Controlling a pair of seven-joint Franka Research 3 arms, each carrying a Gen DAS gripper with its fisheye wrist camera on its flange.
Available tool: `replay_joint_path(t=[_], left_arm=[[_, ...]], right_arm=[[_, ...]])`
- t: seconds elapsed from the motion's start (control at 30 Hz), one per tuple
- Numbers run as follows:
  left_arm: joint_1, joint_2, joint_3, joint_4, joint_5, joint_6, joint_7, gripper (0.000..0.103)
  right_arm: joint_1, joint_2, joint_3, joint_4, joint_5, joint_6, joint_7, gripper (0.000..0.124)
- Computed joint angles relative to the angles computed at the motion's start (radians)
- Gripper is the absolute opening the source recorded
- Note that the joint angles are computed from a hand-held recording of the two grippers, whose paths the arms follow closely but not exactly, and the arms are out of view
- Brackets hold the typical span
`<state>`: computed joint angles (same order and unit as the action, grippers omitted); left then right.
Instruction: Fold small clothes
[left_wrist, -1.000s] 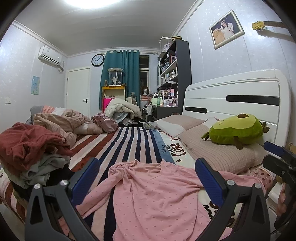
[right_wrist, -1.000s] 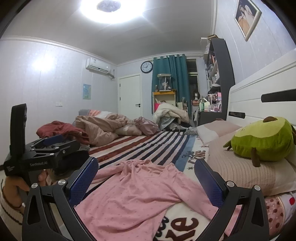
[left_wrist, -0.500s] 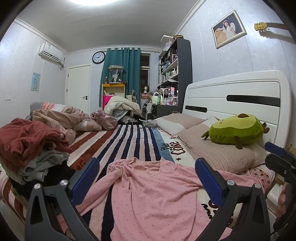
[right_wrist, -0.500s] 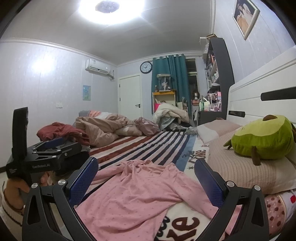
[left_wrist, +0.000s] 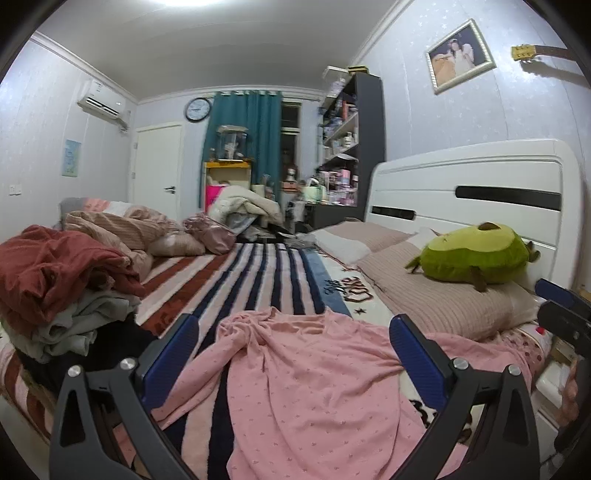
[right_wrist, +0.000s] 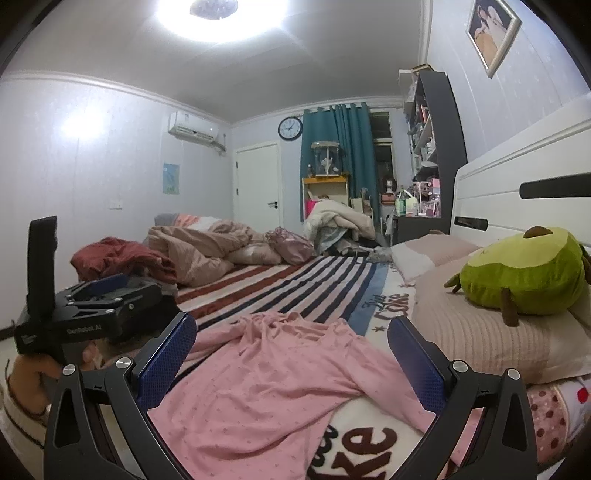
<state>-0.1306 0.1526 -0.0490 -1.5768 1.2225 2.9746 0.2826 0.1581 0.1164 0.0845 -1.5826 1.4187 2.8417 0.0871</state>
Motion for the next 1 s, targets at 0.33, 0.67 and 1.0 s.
replay_joint_path(t=[0.33,0.67,1.0], left_arm=[[0.111,-0.108,0.03,-0.255,-0.073,0.043,0.043,0.102],[0.239,-0.151,0.014,-0.481,-0.463,0.095,0.349,0.098],[0.225,-0.07,0.03,-0.452,-0.509,0.012,0.349,0.055]], right_arm=[[0.004,0.084,0.011,-0.001,-0.28,0.023,0.338,0.103],[0.019,0.136,0.018,0.025,-0.612,0.007,0.726,0.103],[0.018,0.154,0.04,0.039,-0.721,0.015,0.781,0.103]])
